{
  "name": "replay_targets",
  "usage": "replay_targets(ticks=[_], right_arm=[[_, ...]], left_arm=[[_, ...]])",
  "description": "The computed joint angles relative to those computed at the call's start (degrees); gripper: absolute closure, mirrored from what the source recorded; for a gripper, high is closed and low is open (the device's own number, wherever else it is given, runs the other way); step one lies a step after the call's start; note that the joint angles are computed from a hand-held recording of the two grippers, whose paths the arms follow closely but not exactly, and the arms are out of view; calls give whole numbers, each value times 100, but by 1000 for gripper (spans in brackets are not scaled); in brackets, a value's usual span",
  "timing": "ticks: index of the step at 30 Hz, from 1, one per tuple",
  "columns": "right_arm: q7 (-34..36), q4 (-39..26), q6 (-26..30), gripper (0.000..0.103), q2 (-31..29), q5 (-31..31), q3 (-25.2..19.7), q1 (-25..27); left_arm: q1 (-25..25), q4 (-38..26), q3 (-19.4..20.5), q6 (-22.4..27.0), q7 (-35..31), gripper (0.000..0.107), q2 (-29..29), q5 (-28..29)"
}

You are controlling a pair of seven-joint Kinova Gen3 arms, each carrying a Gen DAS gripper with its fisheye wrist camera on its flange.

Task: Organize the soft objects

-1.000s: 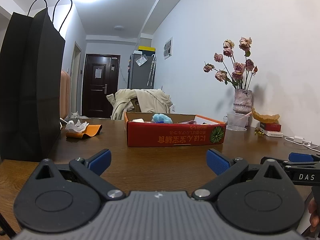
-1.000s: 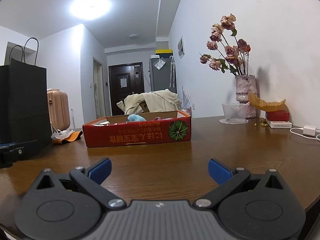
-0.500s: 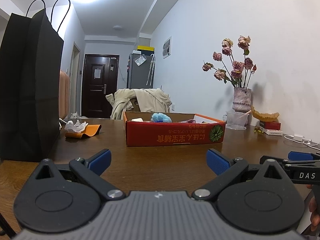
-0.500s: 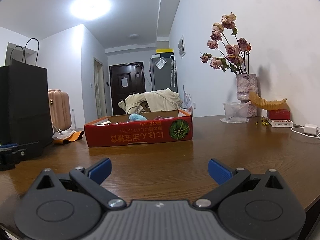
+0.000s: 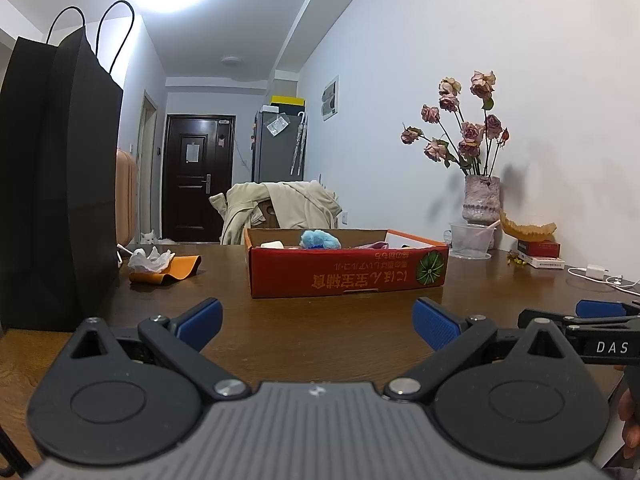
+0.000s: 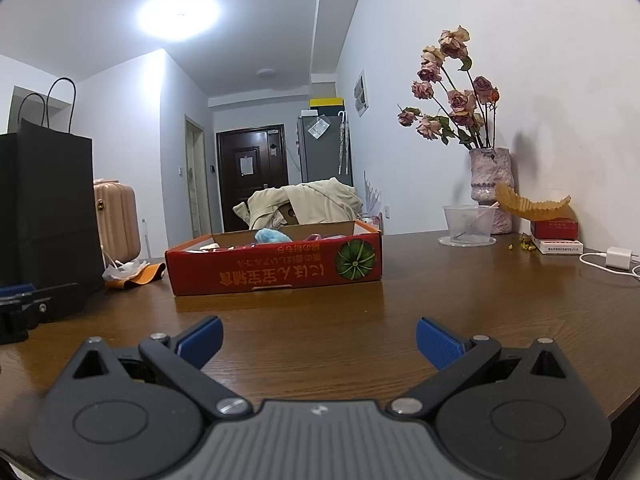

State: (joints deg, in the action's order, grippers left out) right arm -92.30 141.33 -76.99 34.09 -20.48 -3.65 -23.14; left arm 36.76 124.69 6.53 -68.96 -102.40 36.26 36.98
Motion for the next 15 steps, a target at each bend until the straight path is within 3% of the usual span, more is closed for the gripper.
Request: replay_targets(ticks=[15], right_arm=[[-13,4,42,0,-29,9,-4,16]], left_arm=[[-43,40,-14,-32,-6,4,3,-118]])
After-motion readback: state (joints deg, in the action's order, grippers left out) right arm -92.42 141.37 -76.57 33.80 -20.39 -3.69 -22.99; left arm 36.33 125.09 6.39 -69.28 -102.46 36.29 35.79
